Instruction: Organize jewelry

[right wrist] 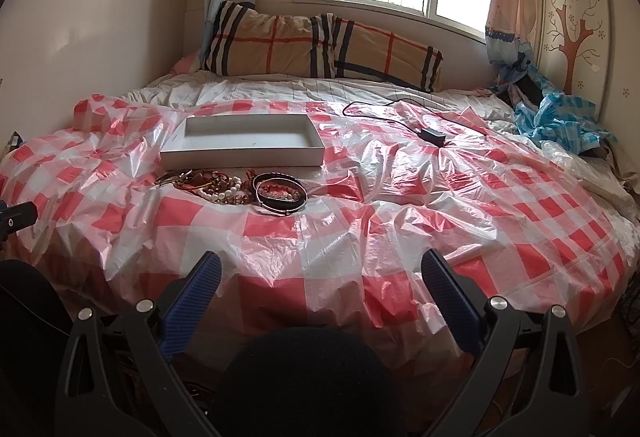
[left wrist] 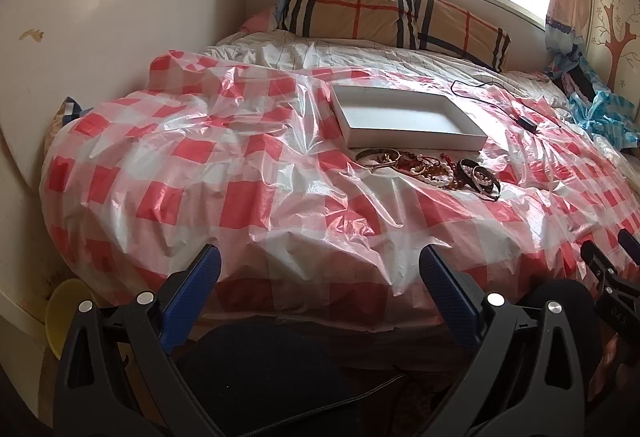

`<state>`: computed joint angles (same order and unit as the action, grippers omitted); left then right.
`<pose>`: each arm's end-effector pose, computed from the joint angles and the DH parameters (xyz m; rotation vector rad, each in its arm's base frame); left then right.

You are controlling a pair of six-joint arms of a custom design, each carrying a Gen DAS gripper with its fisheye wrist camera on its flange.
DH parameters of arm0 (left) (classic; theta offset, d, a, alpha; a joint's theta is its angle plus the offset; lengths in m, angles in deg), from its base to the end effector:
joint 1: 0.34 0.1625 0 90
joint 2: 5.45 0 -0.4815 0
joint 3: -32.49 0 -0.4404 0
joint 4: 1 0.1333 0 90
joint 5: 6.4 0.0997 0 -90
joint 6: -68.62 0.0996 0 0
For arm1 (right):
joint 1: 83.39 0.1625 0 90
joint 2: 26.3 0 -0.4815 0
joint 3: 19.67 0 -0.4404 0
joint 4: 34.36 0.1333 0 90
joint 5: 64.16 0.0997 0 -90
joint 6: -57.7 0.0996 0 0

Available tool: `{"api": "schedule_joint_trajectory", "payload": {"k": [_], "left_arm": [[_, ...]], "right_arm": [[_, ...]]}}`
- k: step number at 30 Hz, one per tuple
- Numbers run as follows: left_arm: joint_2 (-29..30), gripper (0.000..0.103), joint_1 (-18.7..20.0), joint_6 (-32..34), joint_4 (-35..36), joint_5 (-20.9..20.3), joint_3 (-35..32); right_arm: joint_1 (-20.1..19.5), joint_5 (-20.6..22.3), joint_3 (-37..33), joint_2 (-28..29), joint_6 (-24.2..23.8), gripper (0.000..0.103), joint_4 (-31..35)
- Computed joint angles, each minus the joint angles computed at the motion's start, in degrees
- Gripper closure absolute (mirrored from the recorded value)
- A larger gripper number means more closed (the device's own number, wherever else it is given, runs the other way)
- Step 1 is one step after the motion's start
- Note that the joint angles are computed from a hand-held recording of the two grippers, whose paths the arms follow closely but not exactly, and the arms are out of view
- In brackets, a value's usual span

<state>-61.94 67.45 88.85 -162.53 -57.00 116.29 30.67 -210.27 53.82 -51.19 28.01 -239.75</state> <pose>-0.1138 -0.7985 0.3763 0.5225 2.2733 -0.9519 0.3799 -0.7266 0.1045 0.2565 -1.9441 1.1698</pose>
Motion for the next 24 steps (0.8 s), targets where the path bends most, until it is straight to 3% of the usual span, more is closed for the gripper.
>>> {"api": "schedule_joint_trajectory", "payload": {"k": [24], "left_arm": [[-0.15, 0.007, -0.4, 2.24, -1.91, -0.42, 1.05]], "right_arm": [[0.02, -0.08, -0.14, 0.05, 0.09, 0.007, 0.23]]}}
